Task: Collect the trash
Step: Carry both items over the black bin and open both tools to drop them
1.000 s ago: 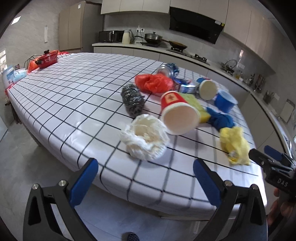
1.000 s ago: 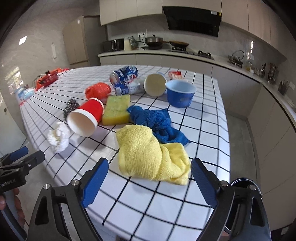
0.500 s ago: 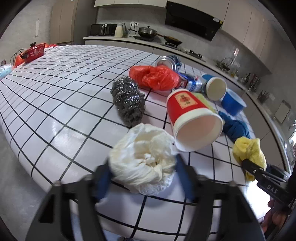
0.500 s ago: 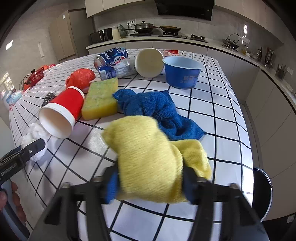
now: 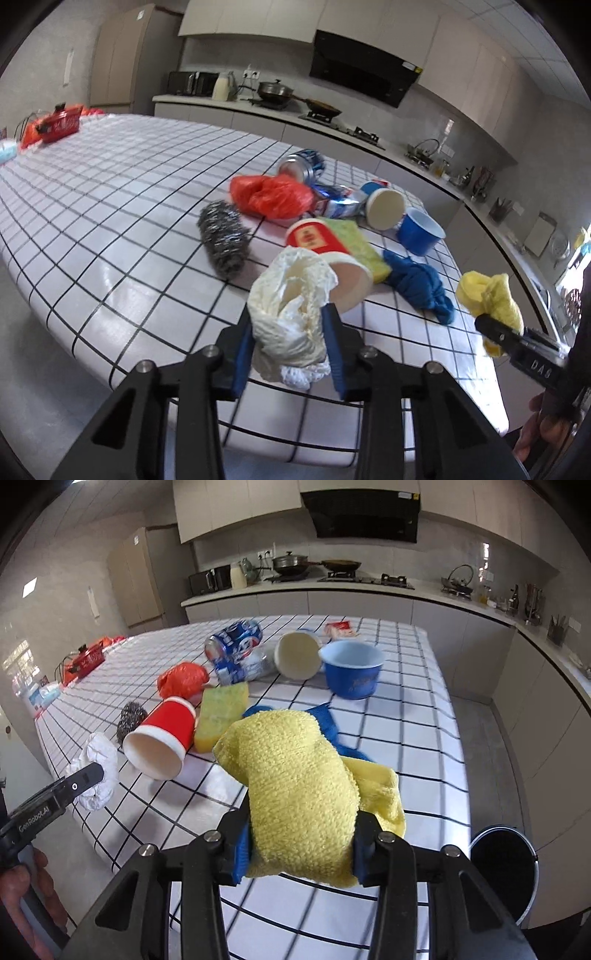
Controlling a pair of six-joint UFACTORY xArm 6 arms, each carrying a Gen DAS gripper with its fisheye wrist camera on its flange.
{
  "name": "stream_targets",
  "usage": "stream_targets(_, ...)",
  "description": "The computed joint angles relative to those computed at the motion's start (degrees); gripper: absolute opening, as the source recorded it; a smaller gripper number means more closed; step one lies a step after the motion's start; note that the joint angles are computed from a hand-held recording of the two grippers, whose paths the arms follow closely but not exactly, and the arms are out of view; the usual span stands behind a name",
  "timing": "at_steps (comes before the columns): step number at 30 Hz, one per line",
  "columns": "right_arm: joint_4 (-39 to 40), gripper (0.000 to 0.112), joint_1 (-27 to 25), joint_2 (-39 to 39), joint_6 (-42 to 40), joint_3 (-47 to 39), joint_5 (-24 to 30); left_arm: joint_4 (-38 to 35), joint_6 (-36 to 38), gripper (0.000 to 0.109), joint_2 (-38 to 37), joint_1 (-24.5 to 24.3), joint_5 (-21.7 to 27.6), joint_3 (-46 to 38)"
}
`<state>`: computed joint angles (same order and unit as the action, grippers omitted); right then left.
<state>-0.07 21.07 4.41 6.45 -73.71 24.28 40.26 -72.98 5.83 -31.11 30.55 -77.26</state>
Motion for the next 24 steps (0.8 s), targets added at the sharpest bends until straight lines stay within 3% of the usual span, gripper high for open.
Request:
stream_targets(8,2.5,0.045,-3.7,-5.8,-2.5,5.7,-1.4,-2.0,1.9,0.037,4.1,-3.2,0.6,-5.4)
stream_targets(16,2.7,0.045,-10.5,-12.0,-4.1,10.9,-1.4,-4.5,4.9,0.030,11.2,-6.6,0.6,-14.7)
stream_targets(24,4.5,0.045,-19.8,-17.2,-8.0,14.9,0.2,-11.8,14.1,0.030,23.0,-11.1,3.0,-31.7)
